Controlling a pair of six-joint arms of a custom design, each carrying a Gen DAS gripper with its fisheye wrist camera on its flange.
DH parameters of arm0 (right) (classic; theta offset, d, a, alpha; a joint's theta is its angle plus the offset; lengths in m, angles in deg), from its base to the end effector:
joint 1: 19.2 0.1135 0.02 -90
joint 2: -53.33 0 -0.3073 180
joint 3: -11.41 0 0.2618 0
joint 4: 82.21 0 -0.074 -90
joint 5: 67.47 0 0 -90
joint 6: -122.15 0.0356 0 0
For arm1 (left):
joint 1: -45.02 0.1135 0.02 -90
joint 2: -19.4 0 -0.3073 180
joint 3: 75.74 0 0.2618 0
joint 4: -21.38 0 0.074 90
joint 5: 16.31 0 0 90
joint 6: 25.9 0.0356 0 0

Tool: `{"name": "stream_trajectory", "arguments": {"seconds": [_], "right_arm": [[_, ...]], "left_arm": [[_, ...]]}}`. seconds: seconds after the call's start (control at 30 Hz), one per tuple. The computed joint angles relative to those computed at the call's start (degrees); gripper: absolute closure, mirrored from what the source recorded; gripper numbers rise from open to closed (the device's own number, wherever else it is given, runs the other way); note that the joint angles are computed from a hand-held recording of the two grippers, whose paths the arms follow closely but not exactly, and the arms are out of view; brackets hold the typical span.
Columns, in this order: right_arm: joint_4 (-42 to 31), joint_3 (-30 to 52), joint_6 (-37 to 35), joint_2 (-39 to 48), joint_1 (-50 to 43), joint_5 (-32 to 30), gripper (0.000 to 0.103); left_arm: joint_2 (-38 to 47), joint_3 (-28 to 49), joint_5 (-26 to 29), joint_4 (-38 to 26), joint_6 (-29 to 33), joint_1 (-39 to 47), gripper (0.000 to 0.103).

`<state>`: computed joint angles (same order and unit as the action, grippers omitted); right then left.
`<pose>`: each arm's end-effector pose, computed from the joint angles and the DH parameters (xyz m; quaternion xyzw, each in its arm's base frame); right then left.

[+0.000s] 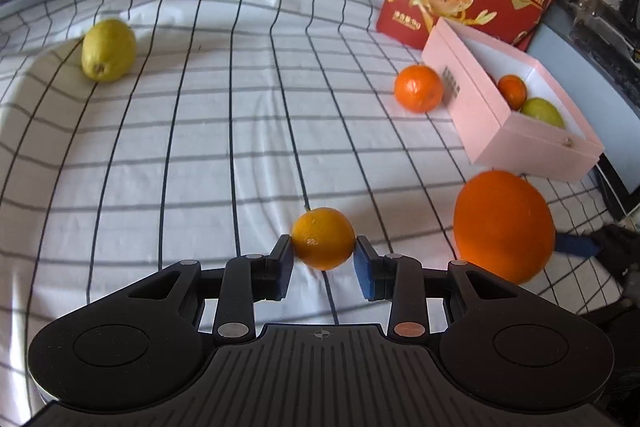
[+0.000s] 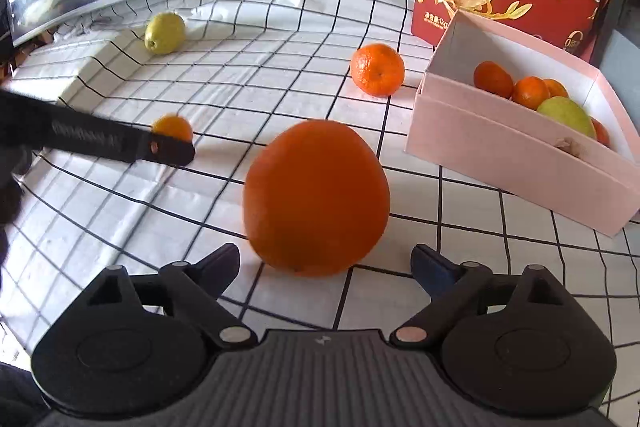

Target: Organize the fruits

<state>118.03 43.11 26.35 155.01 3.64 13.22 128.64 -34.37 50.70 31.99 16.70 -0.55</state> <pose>0.2211 0.0994 0.0852 -0.2585 0.8998 0.1262 0.3279 0.2043 -0.1885 0.0713 -0.0712 0.9392 -0.0686 0.3288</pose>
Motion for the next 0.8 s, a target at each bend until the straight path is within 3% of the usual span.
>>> {"name": "stream_trajectory", "arguments": {"seconds": [0.3, 0.53, 0.8], "right_arm": [[1.95, -1.62, 4.66, -6.35, -1.37, -0.52, 0.009], [0.42, 1.42, 9.92, -4.25, -3.68, -1.98, 0.009], [1.94, 0.46, 8.76, -3.95, -2.97, -1.47, 0.009]], "left_arm": [[-0.29, 0.09, -0.9, -1.2, -1.45, -1.26, 0.065], [-0.67, -1.08, 0.2, 0.74, -1.57, -0.52, 0.065], [-0.58, -0.92, 0.47, 1.23, -2.08, -0.6, 0.065]]}}
